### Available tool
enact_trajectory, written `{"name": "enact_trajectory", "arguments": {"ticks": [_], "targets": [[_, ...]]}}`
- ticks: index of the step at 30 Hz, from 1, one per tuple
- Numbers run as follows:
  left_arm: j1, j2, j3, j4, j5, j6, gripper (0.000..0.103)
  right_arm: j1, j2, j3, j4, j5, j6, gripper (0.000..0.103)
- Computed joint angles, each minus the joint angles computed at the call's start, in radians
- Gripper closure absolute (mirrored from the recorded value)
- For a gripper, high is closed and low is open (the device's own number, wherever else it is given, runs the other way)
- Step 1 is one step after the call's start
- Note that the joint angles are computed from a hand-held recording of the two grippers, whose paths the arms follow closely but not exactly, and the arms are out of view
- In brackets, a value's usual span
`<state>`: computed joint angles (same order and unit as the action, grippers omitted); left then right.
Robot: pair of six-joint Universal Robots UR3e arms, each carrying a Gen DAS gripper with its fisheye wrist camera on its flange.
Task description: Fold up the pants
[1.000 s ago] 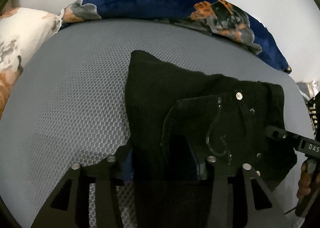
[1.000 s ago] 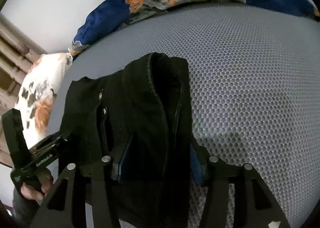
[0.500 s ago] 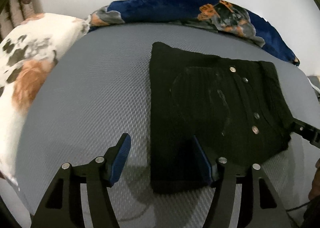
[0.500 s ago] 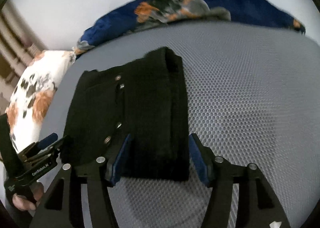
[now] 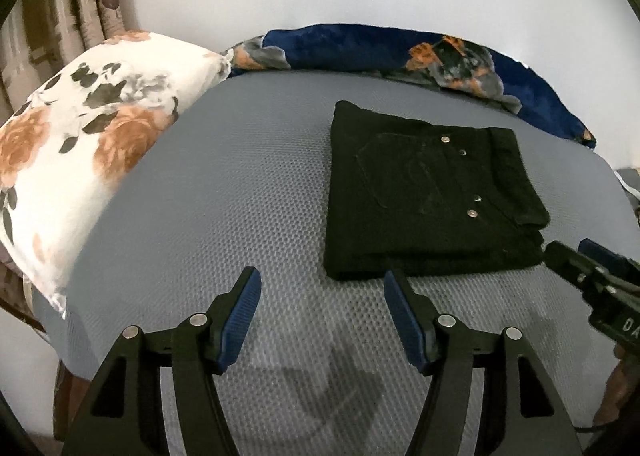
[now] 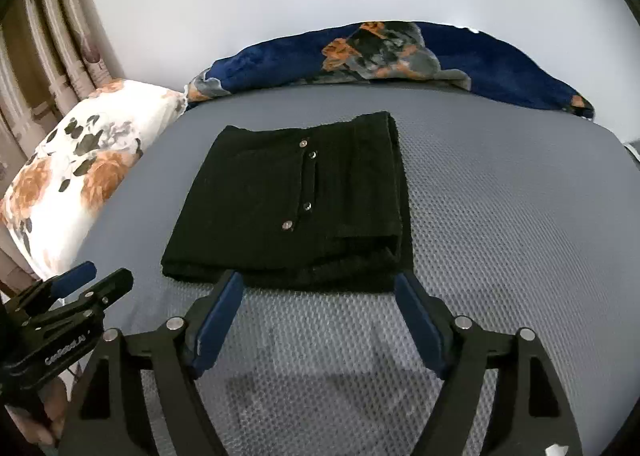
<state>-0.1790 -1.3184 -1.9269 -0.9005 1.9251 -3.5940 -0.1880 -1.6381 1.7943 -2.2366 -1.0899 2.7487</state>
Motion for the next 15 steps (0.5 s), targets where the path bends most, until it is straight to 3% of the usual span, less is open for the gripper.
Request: {"name": "enact_trajectory", "arguments": {"ticks": [8, 15], "targets": [[-0.076, 0.003, -0.012, 0.003, 0.049, -0.056, 0.038, 0.029, -0.126, 0.129, -0.098, -0.076, -0.004, 0.023], [-0.11, 0.001, -0.013, -0.002, 0.069, -0.083, 0.038, 0.029, -0.152, 0.143, -0.084, -0.074, -0.017, 0.02]]}}
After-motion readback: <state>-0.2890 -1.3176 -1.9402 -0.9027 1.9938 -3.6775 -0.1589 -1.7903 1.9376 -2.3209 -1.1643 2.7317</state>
